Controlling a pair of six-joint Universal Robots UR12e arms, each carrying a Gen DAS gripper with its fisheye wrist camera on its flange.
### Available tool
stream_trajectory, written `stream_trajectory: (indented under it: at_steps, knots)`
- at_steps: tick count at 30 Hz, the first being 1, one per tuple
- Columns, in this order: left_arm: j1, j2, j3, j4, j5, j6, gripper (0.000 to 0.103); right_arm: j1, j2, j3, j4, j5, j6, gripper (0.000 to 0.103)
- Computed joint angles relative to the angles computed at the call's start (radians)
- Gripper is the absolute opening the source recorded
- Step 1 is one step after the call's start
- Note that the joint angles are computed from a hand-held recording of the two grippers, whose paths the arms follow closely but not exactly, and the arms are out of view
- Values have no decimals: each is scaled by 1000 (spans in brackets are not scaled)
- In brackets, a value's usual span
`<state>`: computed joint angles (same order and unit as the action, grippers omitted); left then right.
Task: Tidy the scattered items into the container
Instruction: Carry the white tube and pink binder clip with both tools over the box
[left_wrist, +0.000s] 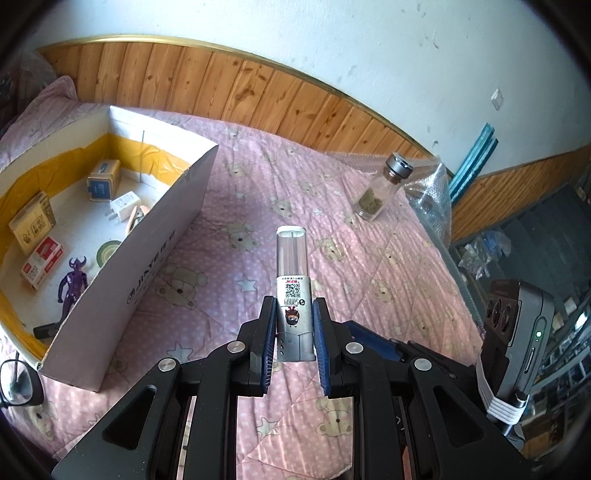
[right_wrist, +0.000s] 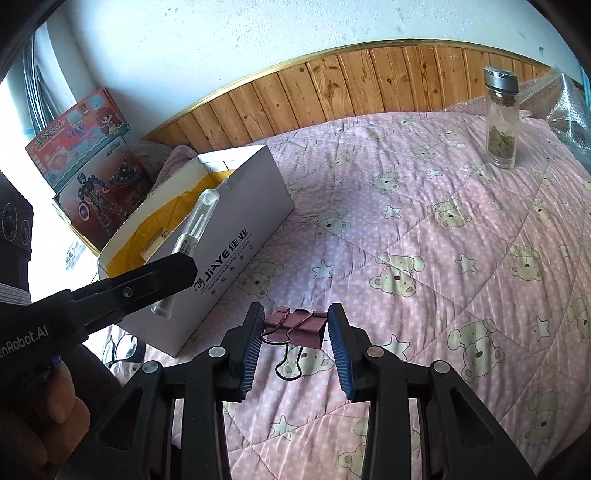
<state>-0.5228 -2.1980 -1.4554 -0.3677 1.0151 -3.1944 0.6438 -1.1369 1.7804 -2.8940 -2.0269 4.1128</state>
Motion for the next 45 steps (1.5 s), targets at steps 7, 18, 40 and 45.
stream_trajectory:
  at_steps: [7, 18, 40, 45]
  knots:
    - [12, 4, -4, 22, -26, -21, 20, 8, 3, -25, 3, -8, -31, 37]
    - [37, 6, -10, 54, -60, -64, 20, 14, 16, -68, 14, -3, -77, 37]
    - [85, 1, -16, 123, -81, -149, 20, 19, 61, -183, 49, 11, -191, 37]
    - [96, 1, -14, 132, -85, -159, 20, 18, 72, -207, 56, 17, -213, 37]
